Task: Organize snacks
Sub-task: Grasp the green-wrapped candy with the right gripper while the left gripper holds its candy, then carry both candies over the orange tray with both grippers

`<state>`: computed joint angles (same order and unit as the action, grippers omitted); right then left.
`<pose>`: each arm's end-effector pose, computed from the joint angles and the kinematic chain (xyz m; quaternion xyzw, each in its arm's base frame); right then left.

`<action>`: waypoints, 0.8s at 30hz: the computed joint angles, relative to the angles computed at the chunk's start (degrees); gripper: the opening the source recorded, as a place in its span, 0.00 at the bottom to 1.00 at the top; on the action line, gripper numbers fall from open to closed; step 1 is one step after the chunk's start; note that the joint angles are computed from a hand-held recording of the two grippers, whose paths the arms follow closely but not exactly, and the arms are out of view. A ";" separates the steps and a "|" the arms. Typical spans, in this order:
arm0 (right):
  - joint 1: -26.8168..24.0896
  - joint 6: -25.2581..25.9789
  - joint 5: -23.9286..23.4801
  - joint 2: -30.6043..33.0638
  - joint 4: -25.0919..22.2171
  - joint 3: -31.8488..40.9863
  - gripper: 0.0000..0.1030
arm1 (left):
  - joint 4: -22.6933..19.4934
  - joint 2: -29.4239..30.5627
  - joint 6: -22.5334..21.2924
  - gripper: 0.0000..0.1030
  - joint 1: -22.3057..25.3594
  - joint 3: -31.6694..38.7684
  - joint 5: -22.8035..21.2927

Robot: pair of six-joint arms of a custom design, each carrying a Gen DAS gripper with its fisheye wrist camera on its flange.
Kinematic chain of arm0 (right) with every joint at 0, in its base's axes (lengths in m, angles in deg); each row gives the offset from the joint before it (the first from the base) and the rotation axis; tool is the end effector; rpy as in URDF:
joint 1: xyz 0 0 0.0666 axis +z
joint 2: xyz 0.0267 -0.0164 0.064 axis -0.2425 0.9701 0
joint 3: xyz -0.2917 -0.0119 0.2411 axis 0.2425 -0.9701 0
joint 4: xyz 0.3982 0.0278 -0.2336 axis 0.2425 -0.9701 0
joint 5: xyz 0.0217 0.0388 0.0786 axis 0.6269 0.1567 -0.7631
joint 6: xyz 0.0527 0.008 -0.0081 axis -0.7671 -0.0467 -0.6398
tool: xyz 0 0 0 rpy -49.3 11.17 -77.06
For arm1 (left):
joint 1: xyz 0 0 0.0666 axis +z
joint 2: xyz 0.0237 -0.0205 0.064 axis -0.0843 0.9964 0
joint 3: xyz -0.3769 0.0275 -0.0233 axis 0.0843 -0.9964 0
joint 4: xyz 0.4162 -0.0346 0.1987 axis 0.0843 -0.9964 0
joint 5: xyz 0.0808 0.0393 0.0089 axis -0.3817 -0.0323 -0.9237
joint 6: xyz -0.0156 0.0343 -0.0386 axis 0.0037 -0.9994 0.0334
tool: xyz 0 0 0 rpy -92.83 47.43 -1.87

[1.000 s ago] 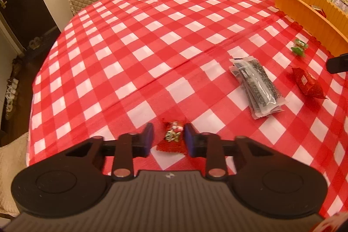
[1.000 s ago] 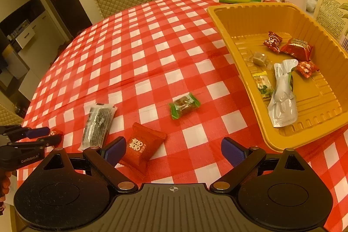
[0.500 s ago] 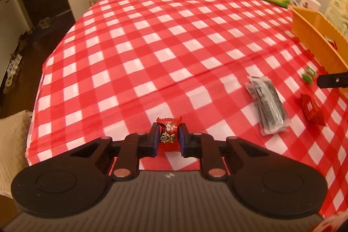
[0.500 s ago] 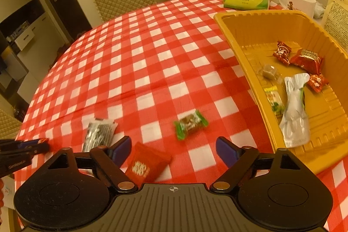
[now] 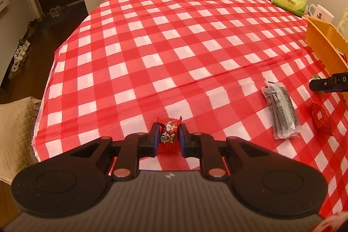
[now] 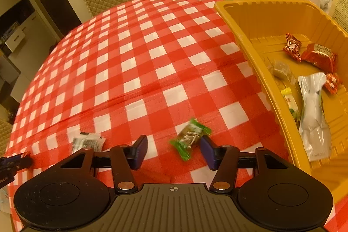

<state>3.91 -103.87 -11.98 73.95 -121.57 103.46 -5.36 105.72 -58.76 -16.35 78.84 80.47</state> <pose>0.6647 0.2174 0.3761 0.0196 0.9443 0.1410 0.2968 0.6088 -0.1216 0.3977 0.0320 0.9519 -0.0094 0.3046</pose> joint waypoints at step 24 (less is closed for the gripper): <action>0.35 8.55 3.44 0.50 -0.06 0.78 0.21 | 0.28 -1.98 1.30 0.16 -1.28 -0.97 -0.96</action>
<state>4.26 -95.32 -8.54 74.46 -121.63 104.24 -5.08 103.74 -57.46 -17.63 77.88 79.51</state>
